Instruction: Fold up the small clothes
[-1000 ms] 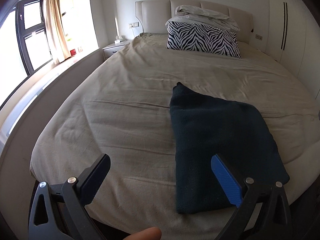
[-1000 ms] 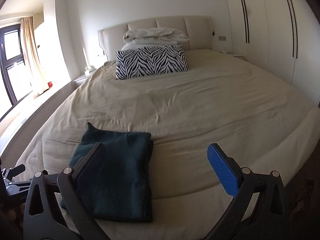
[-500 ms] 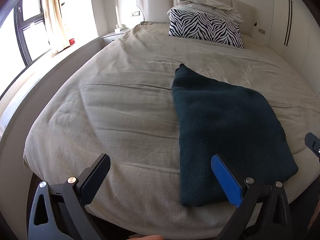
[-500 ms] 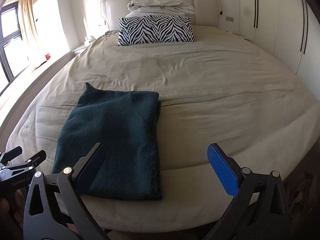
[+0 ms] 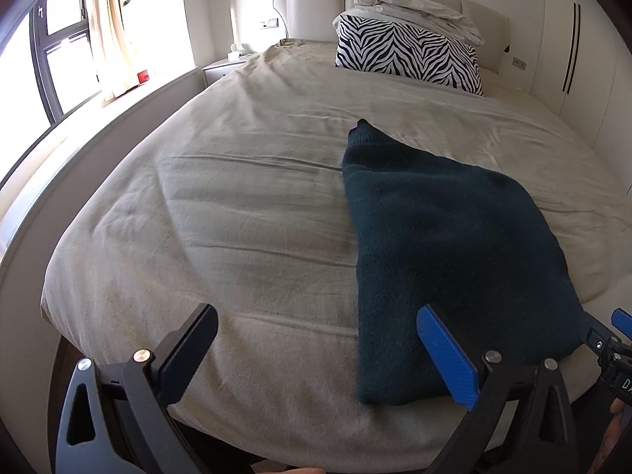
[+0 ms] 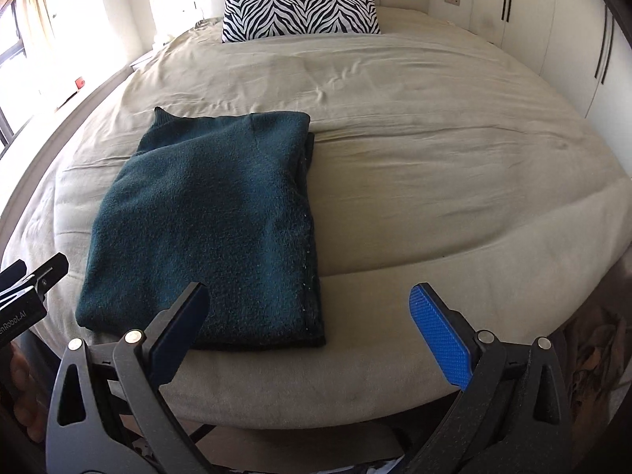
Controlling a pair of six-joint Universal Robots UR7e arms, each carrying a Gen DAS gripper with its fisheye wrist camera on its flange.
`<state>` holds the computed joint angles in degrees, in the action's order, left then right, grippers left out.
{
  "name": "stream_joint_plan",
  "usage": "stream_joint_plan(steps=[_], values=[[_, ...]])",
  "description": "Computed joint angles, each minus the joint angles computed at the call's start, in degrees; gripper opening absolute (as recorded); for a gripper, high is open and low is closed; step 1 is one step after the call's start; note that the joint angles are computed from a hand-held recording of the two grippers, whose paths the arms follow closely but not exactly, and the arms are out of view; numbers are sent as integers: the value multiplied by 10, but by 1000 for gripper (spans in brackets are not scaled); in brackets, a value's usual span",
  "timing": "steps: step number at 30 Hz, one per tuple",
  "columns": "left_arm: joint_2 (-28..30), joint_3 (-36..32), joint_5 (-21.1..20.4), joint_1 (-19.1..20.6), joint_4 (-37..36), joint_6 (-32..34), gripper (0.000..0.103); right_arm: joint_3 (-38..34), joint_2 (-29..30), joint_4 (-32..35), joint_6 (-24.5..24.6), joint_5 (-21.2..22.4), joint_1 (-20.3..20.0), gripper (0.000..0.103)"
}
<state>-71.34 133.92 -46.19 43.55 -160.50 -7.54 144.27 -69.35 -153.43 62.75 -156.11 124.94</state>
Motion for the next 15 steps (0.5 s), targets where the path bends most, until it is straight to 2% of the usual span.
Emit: stream_joint_plan(steps=[15], values=[[4,-1,-14,4,1,12,103,-1,-13,27,10,3,-4,103]])
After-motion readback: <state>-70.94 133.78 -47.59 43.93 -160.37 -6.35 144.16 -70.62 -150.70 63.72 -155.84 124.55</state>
